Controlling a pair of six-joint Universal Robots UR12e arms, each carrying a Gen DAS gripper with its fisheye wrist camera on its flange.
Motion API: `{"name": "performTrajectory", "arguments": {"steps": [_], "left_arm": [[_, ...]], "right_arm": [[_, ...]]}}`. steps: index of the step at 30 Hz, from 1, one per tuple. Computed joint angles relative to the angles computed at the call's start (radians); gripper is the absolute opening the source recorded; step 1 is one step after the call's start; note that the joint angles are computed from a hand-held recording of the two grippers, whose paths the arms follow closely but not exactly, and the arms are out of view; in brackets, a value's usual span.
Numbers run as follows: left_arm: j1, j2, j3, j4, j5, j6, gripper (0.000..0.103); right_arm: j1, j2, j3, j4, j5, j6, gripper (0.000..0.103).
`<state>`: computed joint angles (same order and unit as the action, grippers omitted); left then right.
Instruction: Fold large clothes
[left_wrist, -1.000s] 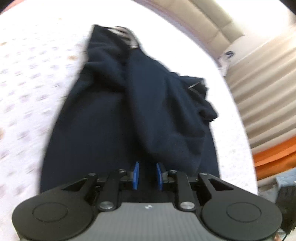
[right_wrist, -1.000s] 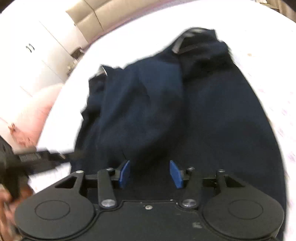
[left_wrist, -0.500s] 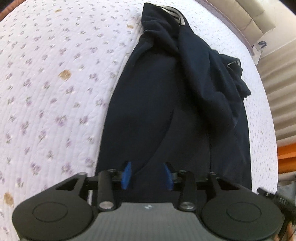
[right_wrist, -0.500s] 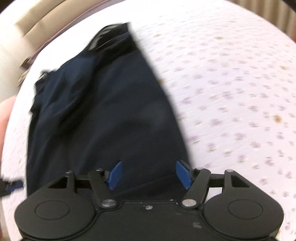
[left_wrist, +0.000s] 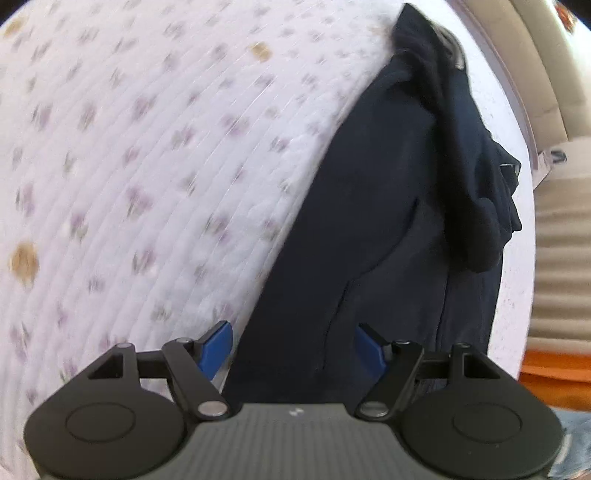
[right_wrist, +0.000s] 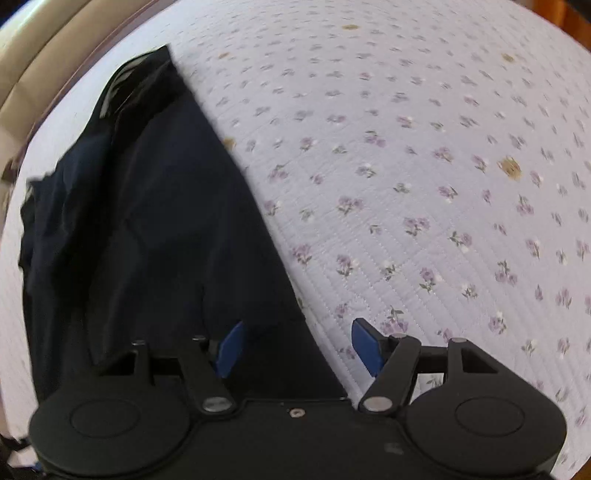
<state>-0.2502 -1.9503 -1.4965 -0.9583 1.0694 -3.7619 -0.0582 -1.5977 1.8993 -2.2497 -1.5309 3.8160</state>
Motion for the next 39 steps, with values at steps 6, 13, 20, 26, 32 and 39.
{"name": "performTrajectory", "arguments": {"steps": [6, 13, 20, 26, 32, 39], "left_arm": [[0.015, 0.029, -0.091, 0.113, -0.067, -0.057, 0.076], [0.02, 0.05, -0.192, 0.322, -0.102, -0.255, 0.077], [0.013, 0.077, -0.2, 0.244, -0.052, -0.247, 0.012], [0.009, 0.078, -0.161, 0.271, -0.045, -0.249, 0.009], [-0.002, 0.018, -0.061, 0.45, -0.031, -0.265, 0.009], [-0.015, -0.176, 0.163, 0.693, 0.025, -0.412, 0.009]], "right_arm": [[-0.017, 0.007, 0.025, -0.022, 0.068, -0.054, 0.075], [-0.043, -0.017, 0.069, -0.073, 0.156, -0.004, 0.021], [-0.043, -0.039, 0.086, -0.12, 0.179, 0.065, 0.01], [-0.075, -0.041, 0.073, -0.189, 0.248, 0.114, 0.008], [-0.097, 0.023, -0.009, -0.287, 0.303, 0.075, 0.008], [-0.116, 0.208, -0.168, -0.442, 0.29, 0.042, 0.008]]}}
